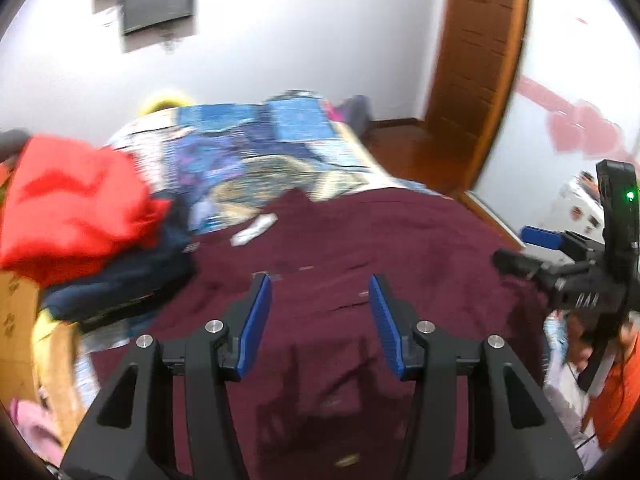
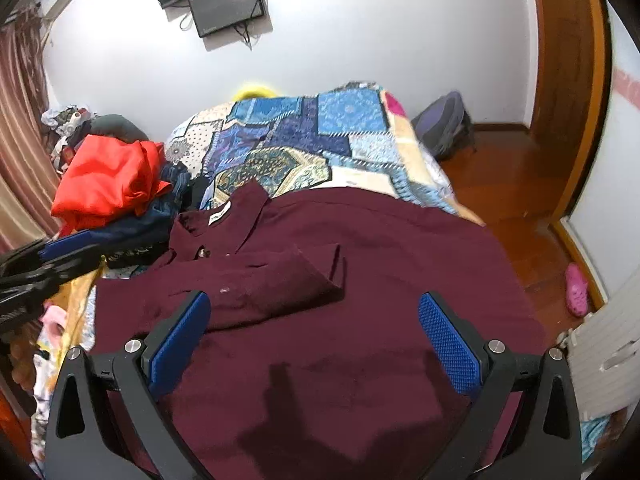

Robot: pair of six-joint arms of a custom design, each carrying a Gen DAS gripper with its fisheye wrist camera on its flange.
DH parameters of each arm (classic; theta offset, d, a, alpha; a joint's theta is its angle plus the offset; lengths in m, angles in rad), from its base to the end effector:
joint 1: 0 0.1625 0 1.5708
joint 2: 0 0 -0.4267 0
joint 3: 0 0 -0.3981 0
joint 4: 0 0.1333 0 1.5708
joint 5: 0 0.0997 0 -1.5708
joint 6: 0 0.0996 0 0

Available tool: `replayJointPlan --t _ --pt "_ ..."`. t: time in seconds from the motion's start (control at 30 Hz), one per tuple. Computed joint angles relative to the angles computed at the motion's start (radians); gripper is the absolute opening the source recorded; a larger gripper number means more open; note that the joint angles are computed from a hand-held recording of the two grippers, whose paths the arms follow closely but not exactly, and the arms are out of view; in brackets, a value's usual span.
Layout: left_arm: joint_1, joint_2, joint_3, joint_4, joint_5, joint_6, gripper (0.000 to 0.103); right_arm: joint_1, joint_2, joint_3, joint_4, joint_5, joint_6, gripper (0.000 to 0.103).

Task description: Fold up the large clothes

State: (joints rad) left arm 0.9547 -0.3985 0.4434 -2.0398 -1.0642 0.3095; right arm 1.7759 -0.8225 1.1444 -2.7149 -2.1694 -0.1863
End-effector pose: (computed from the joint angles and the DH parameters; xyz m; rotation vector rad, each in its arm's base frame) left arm -0.3820 -0.8539 0.2719 1.0430 2.4188 -0.6635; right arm 0.2377 -0.7637 0.3663 0.1478 -2.3812 1.0376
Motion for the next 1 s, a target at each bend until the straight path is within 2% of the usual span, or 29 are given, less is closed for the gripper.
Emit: replayJointPlan --t 0.1,0.23,0.33,0.4,0.5,0.6,0.63,0.67,0.7,0.77,0.8,1.0 --pt "0.026 -0.034 0.019 -0.043 0.086 -0.013 0.05 -0.018 0.025 -0.062 0.108 0.069 0.081 0.103" --pt "0.067 -0.085 0.056 -0.066 0.164 -0.067 0.05 -0.031 0.069 -0.143 0.21 0.11 0.152 0.102" --pt "0.094 -0.125 0.104 -0.085 0.215 -0.107 0.05 -0.042 0.108 -0.205 0.273 0.138 0.22 0.097" --pt "0.114 -0.148 0.139 -0.084 0.241 -0.134 0.05 -0.051 0.137 -0.25 0.318 0.137 0.28 0.095" --pt "0.137 -0.169 0.186 -0.082 0.24 -0.166 0.05 -0.055 0.166 -0.288 0.344 0.102 0.34 0.088" --pt "0.151 -0.187 0.243 -0.107 0.235 -0.17 0.05 -0.049 0.176 -0.285 0.307 0.041 0.333 0.072" --pt "0.15 -0.197 0.267 -0.116 0.233 -0.173 0.05 -0.047 0.178 -0.286 0.298 0.022 0.325 0.057" --pt "0.15 -0.199 0.28 -0.119 0.228 -0.177 0.05 -0.048 0.179 -0.29 0.303 0.015 0.328 0.052" --pt "0.152 -0.197 0.287 -0.119 0.221 -0.18 0.05 -0.053 0.175 -0.289 0.313 0.026 0.34 0.05" --pt "0.153 -0.196 0.3 -0.118 0.204 -0.19 0.05 -0.064 0.158 -0.267 0.295 0.055 0.357 0.035" --pt "0.155 -0.195 0.304 -0.114 0.191 -0.198 0.05 -0.068 0.154 -0.264 0.293 0.064 0.358 0.032" --pt "0.151 -0.174 0.295 -0.087 0.157 -0.234 0.05 -0.065 0.139 -0.268 0.253 0.12 0.293 0.014"
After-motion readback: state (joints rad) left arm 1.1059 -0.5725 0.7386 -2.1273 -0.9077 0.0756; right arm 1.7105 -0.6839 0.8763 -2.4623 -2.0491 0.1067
